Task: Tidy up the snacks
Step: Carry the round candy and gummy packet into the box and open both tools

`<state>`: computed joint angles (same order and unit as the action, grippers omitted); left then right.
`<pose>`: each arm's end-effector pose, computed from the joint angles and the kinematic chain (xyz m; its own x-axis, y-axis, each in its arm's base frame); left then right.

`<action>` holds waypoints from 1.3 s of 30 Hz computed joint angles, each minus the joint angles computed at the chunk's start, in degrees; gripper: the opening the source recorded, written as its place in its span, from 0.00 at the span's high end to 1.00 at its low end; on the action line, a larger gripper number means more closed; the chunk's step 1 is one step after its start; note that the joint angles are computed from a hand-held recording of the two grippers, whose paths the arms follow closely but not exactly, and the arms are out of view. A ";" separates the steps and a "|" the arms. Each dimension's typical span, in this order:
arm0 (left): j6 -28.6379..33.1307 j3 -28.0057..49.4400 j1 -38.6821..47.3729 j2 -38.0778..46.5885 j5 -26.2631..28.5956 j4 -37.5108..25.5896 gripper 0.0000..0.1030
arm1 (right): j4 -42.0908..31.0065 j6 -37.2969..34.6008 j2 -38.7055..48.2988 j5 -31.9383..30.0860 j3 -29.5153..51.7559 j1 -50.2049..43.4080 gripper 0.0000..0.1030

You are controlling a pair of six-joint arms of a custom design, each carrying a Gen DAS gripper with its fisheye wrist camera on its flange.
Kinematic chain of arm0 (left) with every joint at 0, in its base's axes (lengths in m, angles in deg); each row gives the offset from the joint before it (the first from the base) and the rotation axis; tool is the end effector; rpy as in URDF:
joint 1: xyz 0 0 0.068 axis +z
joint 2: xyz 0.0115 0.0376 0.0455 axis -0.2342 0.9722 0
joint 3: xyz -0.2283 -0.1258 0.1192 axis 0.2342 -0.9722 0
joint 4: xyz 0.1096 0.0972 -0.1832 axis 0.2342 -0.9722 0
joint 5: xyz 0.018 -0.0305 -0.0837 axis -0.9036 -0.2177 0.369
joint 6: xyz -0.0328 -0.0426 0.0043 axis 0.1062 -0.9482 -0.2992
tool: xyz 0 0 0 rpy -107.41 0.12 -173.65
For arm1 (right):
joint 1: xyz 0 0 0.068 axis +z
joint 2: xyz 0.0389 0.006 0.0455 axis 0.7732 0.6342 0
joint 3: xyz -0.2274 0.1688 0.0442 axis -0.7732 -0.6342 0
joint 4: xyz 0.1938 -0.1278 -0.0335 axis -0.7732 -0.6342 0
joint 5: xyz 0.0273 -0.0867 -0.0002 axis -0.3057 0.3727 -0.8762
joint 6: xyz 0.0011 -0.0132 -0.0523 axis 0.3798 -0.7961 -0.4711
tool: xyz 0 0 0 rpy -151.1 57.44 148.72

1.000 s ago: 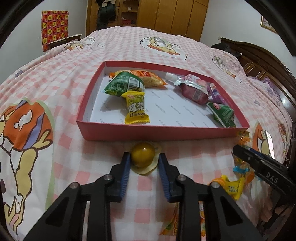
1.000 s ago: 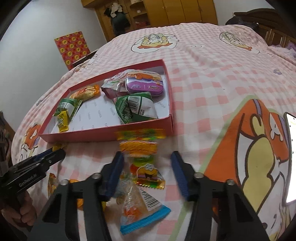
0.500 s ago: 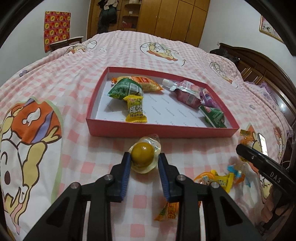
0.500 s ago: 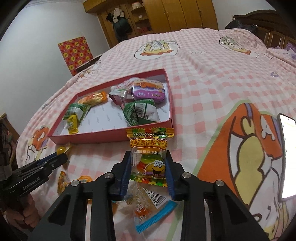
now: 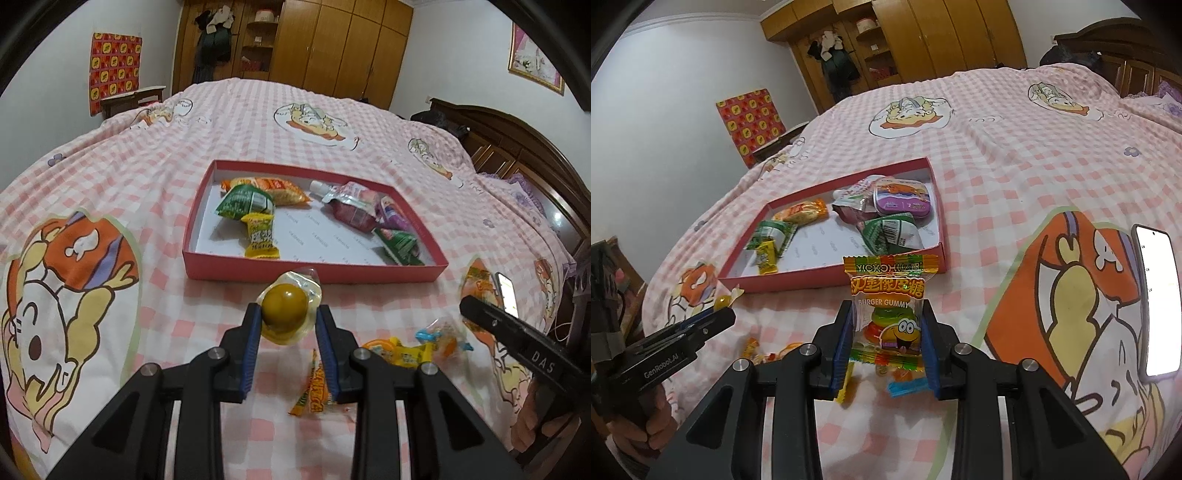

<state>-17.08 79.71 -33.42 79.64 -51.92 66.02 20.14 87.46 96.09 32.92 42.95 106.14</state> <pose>0.2752 -0.1120 0.1224 -0.6137 0.3233 -0.7203 0.6036 0.7803 -0.1641 0.1601 0.1885 0.0971 -0.4948 0.4939 -0.7150 0.3978 0.8602 0.3189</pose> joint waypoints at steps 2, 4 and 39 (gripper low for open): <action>0.04 -0.43 0.01 -1.02 0.18 -0.14 0.70 | 0.03 0.30 -0.54 0.46 -0.01 0.94 0.67; -0.03 -0.83 0.12 -2.20 0.45 -0.48 0.70 | -0.94 0.39 -1.07 0.90 0.45 1.52 0.67; -0.47 9.88 -2.49 -1.17 -0.13 -7.19 0.70 | -1.48 -15.95 -5.01 -4.80 7.62 -3.53 0.67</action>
<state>-17.55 89.59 -35.91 78.47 -52.04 58.83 18.67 71.51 91.08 28.12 50.58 102.61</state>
